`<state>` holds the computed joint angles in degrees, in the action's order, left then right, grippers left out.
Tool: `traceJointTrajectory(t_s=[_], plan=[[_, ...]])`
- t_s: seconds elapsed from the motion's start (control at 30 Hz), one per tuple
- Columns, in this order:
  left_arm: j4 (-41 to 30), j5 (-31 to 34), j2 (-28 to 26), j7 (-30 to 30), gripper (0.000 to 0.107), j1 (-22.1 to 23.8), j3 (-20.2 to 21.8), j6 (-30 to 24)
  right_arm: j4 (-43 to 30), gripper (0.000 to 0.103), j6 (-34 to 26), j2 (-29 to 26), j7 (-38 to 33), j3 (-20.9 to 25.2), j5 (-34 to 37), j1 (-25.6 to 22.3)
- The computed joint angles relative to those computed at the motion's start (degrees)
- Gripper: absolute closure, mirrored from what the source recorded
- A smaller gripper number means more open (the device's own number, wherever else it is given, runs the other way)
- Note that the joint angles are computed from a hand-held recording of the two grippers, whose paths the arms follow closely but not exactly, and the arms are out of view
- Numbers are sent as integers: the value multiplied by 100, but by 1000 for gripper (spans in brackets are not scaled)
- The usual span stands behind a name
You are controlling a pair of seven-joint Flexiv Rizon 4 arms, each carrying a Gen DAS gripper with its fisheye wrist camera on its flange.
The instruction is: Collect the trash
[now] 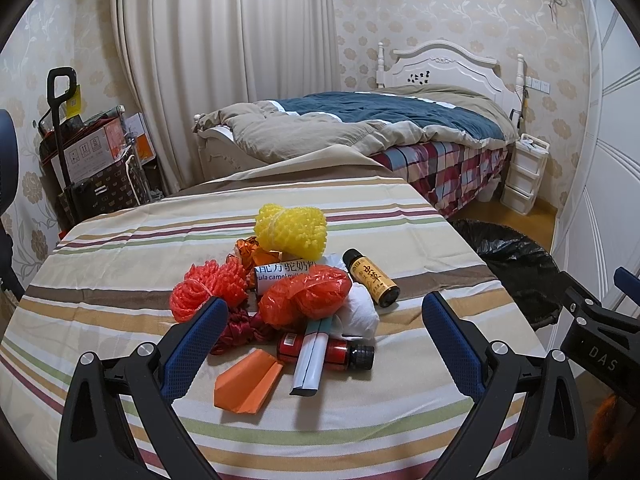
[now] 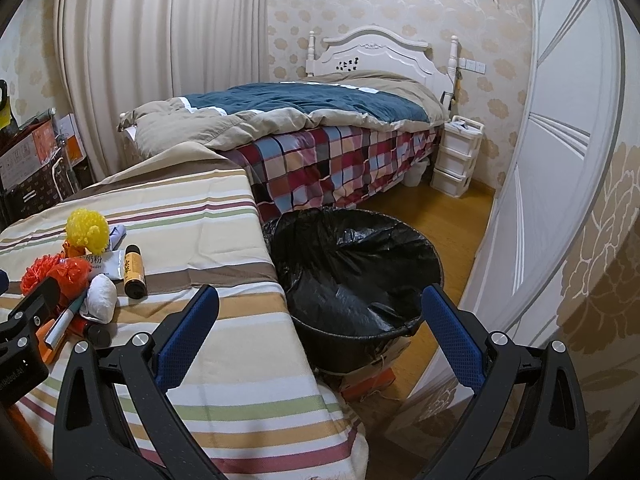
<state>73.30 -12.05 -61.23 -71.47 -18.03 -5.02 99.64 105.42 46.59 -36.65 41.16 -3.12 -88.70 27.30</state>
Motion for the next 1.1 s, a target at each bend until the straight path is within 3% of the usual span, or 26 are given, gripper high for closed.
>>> traceJointTrajectory(t_s=[0.6,1.1], plan=[[11,9,2,-21,9,39,-25,-46,-84,4,142,-167,84,-36,6,28],[301,99,47,177,14,643,-239,-149,-567,6,695,-481,-417,-160,402,188]])
